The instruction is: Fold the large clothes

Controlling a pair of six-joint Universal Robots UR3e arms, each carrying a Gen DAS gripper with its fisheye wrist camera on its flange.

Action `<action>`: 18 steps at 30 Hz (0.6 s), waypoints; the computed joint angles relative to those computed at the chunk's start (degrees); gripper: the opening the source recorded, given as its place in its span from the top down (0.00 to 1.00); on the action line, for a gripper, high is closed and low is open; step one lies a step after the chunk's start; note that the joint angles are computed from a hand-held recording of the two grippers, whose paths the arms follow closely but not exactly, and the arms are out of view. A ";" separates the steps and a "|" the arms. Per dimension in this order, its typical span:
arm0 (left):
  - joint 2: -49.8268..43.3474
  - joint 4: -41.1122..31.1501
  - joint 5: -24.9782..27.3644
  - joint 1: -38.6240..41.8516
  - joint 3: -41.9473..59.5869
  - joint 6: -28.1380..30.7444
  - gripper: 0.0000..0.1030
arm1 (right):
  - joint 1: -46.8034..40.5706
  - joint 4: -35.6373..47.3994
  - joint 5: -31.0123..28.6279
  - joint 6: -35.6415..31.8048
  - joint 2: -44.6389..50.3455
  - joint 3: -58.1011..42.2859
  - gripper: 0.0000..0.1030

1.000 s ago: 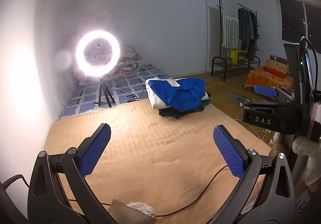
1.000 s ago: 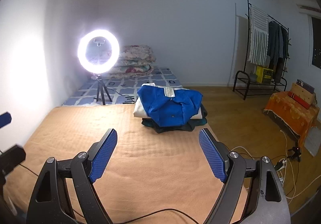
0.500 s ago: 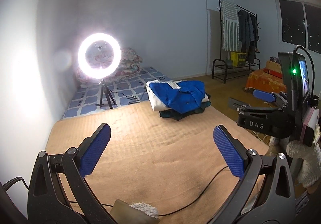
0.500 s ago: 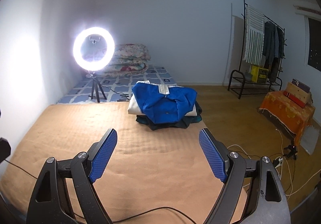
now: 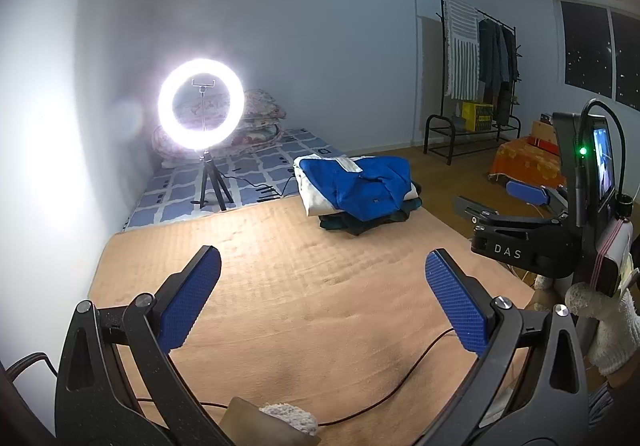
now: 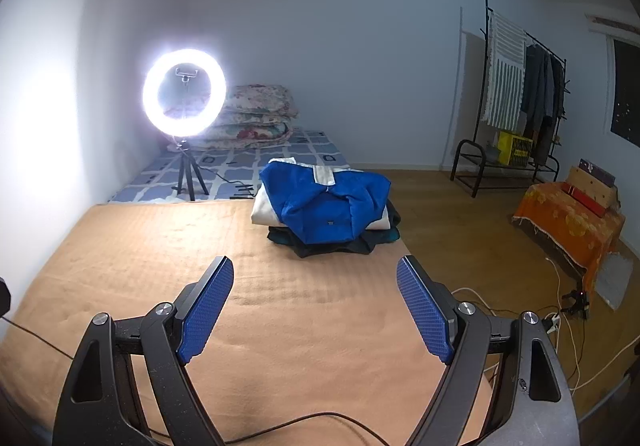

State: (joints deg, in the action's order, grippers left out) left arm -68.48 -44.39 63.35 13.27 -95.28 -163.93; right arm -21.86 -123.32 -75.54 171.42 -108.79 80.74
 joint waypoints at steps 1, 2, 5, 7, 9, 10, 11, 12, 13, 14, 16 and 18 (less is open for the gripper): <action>0.01 -0.17 -0.06 0.13 0.07 -0.17 0.00 | -0.18 0.04 0.07 -0.03 0.01 -0.04 0.19; 0.17 -0.31 -0.30 0.47 0.04 -0.17 0.00 | -0.31 -0.03 0.12 -0.04 0.00 0.06 0.19; 0.14 0.24 0.04 0.57 0.02 -0.44 0.00 | -0.84 0.33 0.50 -0.08 -0.14 0.14 0.19; 0.19 0.88 0.34 0.59 -0.25 -0.61 0.00 | -0.83 0.51 0.47 -0.10 0.09 -0.07 0.19; 0.38 1.10 0.54 0.57 -0.48 -0.80 0.00 | -0.68 0.59 0.26 -0.13 0.11 -0.15 0.19; 0.37 1.29 0.74 0.46 -0.55 -0.97 0.00 | -0.74 0.49 0.37 -0.08 0.12 -0.11 0.19; 0.40 1.40 0.88 0.44 -0.63 -1.00 0.00 | -0.81 0.56 0.46 -0.14 0.04 -0.09 0.19; 0.44 1.41 0.96 0.46 -0.65 -1.00 0.00 | -0.81 0.56 0.46 -0.14 0.04 -0.09 0.19; 0.46 1.50 1.05 0.47 -0.69 -1.12 0.00 | -0.73 0.47 0.36 -0.09 0.08 -0.07 0.19; 0.47 1.47 1.04 0.50 -0.67 -1.20 0.00 | -0.72 0.37 0.30 -0.11 0.05 0.01 0.19; 0.53 1.47 1.01 0.58 -0.74 -1.13 0.00 | -1.08 0.24 0.64 -0.26 -0.10 0.30 0.19; 0.54 1.50 0.99 0.63 -0.76 -1.02 0.00 | -1.42 0.24 1.05 -0.37 -0.15 0.43 0.19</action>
State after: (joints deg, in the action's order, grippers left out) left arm -67.94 -42.90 64.34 13.91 -96.04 -164.96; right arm -23.28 -123.08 -74.48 171.05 -108.94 81.18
